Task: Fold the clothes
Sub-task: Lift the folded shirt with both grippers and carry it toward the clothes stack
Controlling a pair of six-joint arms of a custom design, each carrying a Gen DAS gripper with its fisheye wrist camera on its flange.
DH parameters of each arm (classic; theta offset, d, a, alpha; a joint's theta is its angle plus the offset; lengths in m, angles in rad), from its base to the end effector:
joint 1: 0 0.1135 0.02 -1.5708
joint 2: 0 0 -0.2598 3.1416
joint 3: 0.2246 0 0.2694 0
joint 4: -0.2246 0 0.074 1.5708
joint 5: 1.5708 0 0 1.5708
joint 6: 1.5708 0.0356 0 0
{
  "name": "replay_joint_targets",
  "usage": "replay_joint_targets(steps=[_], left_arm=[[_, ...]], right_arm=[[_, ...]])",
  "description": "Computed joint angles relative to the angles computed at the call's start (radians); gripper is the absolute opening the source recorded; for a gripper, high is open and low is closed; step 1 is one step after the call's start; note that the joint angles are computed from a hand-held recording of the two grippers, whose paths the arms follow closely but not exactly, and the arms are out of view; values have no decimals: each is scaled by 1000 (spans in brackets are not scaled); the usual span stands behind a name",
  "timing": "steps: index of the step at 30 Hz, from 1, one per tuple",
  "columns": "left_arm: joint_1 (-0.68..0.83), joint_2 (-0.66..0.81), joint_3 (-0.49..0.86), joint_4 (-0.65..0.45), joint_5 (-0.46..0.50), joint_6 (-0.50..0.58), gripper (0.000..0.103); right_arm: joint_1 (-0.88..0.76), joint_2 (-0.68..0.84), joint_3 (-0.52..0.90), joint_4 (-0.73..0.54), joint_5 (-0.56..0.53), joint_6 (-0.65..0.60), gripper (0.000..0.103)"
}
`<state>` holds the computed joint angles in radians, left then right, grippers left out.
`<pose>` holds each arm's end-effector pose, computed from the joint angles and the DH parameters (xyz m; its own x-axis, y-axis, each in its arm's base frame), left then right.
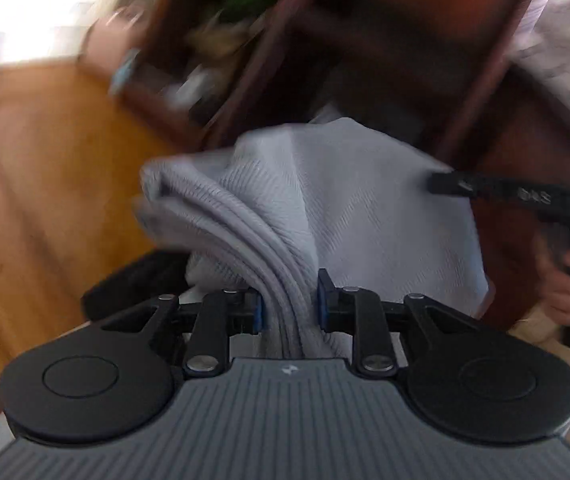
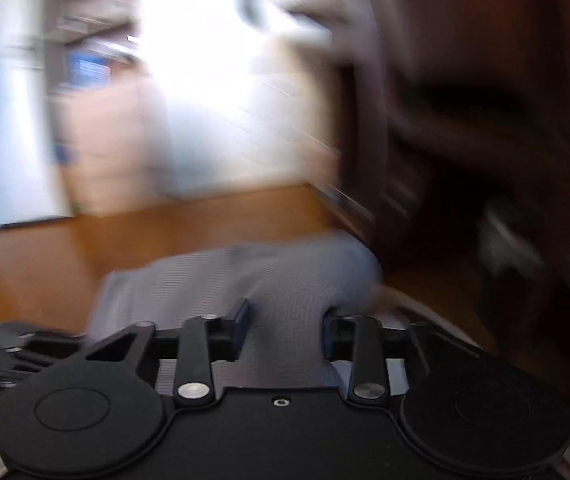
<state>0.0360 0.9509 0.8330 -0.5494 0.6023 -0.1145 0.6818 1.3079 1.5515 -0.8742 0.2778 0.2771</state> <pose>0.2187 -0.0123 0.2897 -0.6618 -0.1180 -0.7403 0.3417 0.8315 -0.4381 0.2238 0.1691 0.4221 -0.5591 -0.1149 -0.8211 -0.2922 0.9541 0.0654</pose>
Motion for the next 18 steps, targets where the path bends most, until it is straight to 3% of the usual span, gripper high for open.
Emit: replay_joint_targets(steps=[2, 5, 7, 9, 14, 15, 16, 17, 18], left_arm=[[33, -48, -88, 89, 54, -44, 29], [101, -69, -117, 70, 179, -48, 38], [121, -76, -118, 42, 216, -25, 41], [144, -86, -124, 21, 246, -8, 47], [225, -64, -143, -52, 385, -31, 58], [228, -70, -149, -60, 389, -14, 47], [222, -79, -150, -56, 368, 7, 28], [216, -83, -146, -46, 348, 30, 23], [216, -81, -137, -39, 342, 44, 23]], right_arm=[[-40, -88, -178, 93, 7, 31, 40], [-100, -279, -406, 210, -96, 142, 41], [-115, -369, -490, 239, -117, 207, 45], [-112, -436, -556, 259, -107, 239, 56], [-125, -547, -723, 324, -186, 422, 57], [-111, -538, -738, 345, -168, 461, 58], [-97, -522, -746, 365, -143, 494, 58], [-66, -492, -724, 365, -92, 488, 57], [-27, -455, -685, 352, -29, 462, 38]])
